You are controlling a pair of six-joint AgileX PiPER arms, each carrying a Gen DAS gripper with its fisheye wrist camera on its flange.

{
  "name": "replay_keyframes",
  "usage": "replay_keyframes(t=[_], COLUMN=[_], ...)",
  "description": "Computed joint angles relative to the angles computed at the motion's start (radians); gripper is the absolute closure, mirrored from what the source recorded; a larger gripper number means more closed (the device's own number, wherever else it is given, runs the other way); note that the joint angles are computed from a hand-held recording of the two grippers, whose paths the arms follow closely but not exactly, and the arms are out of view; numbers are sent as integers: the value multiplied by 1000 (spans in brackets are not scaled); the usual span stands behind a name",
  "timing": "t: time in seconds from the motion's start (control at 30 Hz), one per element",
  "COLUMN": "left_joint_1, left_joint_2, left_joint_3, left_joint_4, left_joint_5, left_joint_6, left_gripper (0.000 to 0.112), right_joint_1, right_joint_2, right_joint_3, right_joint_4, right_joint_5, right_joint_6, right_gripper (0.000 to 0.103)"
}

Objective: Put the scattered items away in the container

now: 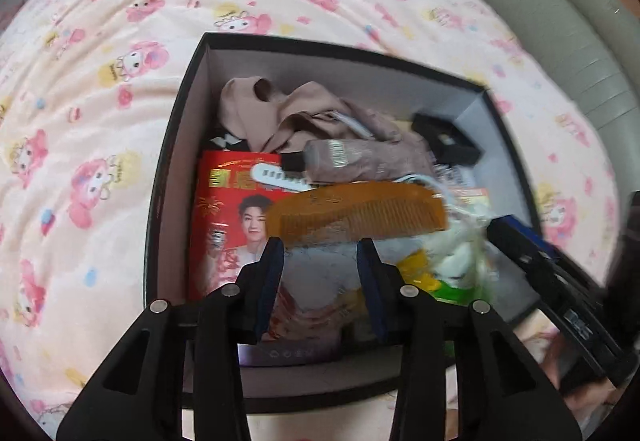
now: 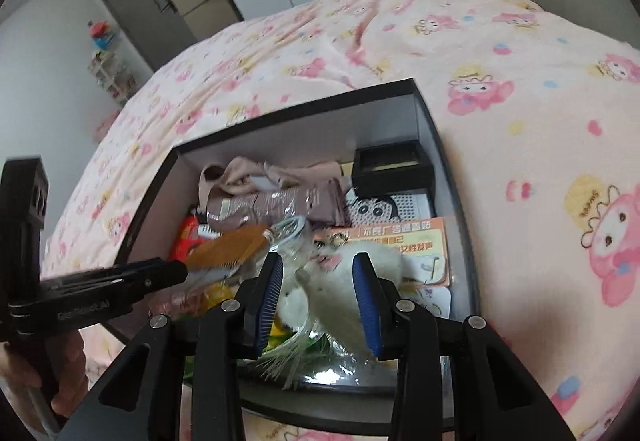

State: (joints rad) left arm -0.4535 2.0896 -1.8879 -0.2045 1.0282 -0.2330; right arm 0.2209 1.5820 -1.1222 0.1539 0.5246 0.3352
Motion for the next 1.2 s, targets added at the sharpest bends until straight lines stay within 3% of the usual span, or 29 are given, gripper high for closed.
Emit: replay_keyframes(t=[0.1, 0.27, 0.4, 0.43, 0.57, 0.67, 0.8, 0.9, 1.0, 1.03, 1.07, 1.13, 1.2], left_joint_1=[1, 4, -27, -25, 12, 19, 14, -22, -61, -60, -57, -69, -99], left_joint_2=[-46, -32, -16, -12, -4, -53, -150, -204, -238, -258, -286, -352, -404], left_joint_3=[59, 33, 8, 11, 12, 75, 187, 192, 151, 149, 159, 197, 215], left_joint_4=[-17, -88, 0, 6, -66, -84, -102, 68, 267, 269, 269, 296, 364], left_joint_5=[-36, 48, 68, 68, 46, -23, -157, -198, -164, -162, -163, -194, -186], left_joint_6=[42, 137, 103, 95, 124, 134, 149, 13, -146, -146, -145, -164, -208], left_gripper=[75, 75, 75, 69, 67, 69, 65, 64, 62, 52, 35, 24, 22], right_joint_1=[-7, 5, 27, 30, 32, 53, 110, 175, 238, 260, 288, 331, 384], right_joint_2=[6, 6, 18, 27, 56, 54, 14, -27, -60, -76, -101, -135, -173], right_joint_3=[0, -5, -16, -23, -36, -38, -36, -54, -103, -110, -120, -139, -170], right_joint_4=[31, 81, 20, 12, 25, -57, -283, -484, -607, -640, -680, -721, -762], right_joint_5=[3, 16, 28, 36, 61, 61, 79, 128, 222, 248, 283, 344, 402], right_joint_6=[-28, -75, -30, -23, -39, 29, 240, 426, 518, 548, 591, 640, 674], right_gripper=[71, 71, 71, 71, 71, 70, 65, 63, 61, 59, 52, 37, 34])
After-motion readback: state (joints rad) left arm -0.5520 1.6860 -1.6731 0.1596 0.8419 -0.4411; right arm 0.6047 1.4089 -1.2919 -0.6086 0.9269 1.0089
